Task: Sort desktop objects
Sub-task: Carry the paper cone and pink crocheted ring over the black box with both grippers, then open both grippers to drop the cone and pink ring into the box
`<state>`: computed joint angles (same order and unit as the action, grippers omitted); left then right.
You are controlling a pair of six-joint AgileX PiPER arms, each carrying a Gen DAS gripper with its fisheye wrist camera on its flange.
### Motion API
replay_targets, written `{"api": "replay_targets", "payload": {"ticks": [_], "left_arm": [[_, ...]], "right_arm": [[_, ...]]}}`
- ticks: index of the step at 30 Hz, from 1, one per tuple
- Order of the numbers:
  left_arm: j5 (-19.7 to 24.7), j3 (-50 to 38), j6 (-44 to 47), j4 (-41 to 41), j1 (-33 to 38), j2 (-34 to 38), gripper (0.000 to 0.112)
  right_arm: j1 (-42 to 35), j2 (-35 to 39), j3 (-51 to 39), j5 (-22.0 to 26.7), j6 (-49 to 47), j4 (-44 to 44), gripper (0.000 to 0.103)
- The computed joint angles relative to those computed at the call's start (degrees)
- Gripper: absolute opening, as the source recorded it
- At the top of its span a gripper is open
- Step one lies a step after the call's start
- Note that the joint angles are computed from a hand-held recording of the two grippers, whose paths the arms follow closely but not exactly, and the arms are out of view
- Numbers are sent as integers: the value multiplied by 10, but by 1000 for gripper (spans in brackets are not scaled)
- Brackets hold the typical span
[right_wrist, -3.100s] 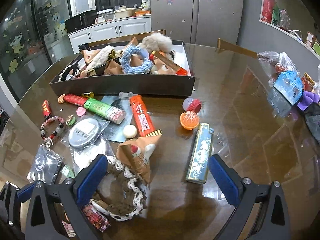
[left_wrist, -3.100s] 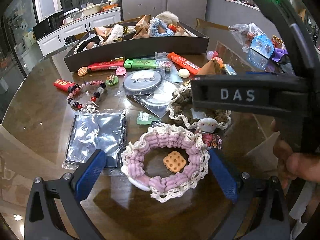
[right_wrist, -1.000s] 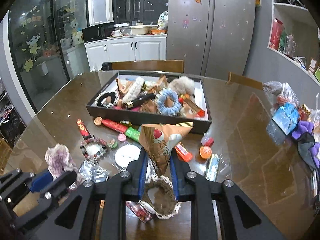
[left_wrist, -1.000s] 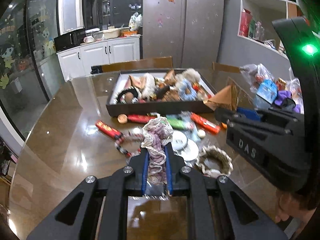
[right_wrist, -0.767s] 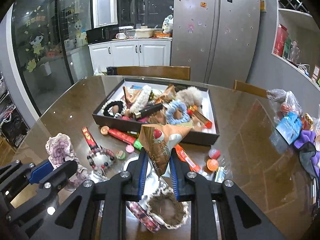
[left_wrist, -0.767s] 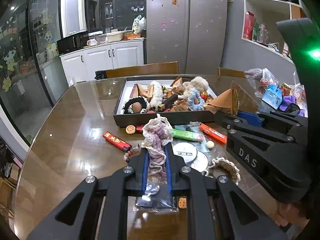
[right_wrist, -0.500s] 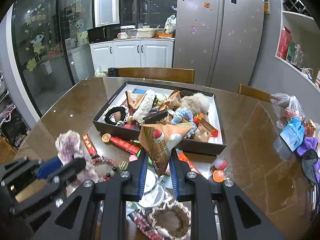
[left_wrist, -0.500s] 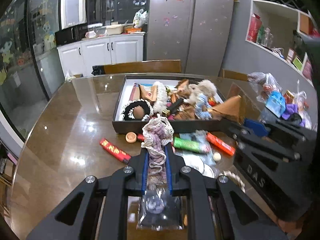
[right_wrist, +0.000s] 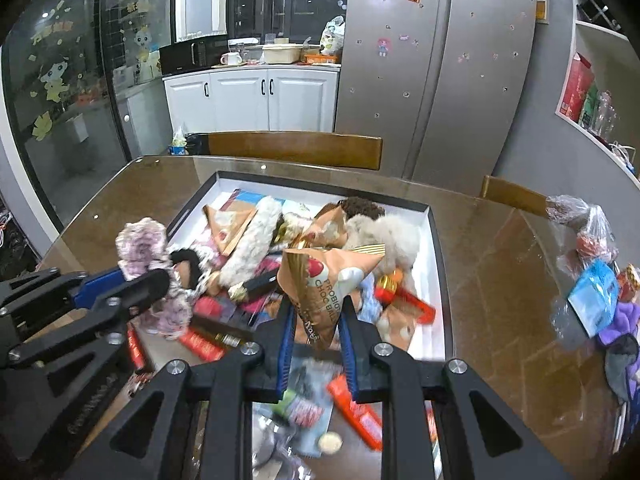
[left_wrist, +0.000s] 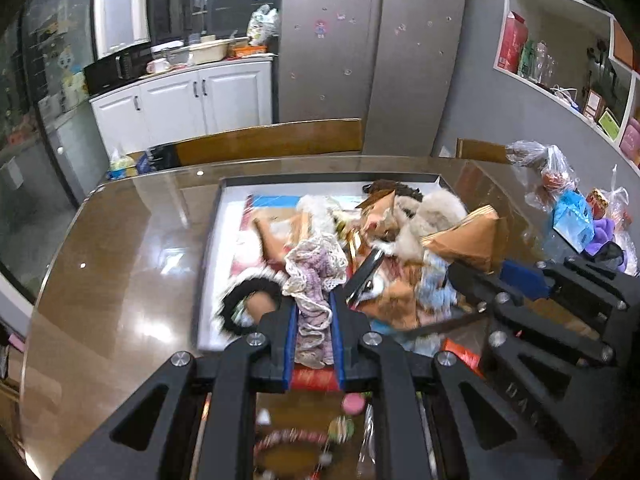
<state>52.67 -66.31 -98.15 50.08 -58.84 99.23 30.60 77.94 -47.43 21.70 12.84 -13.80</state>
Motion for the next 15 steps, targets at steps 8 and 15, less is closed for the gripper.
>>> {"api": "replay_targets", "payload": {"ticks": [8,15], "left_arm": [[-64,-44,69,-2,82,51,15],[-79,-36,68,9,93,52,16]], "right_arm": [[-33,110,-80,-7,-82,59,21],[-37,154,-122,3,-119,88,22]]}}
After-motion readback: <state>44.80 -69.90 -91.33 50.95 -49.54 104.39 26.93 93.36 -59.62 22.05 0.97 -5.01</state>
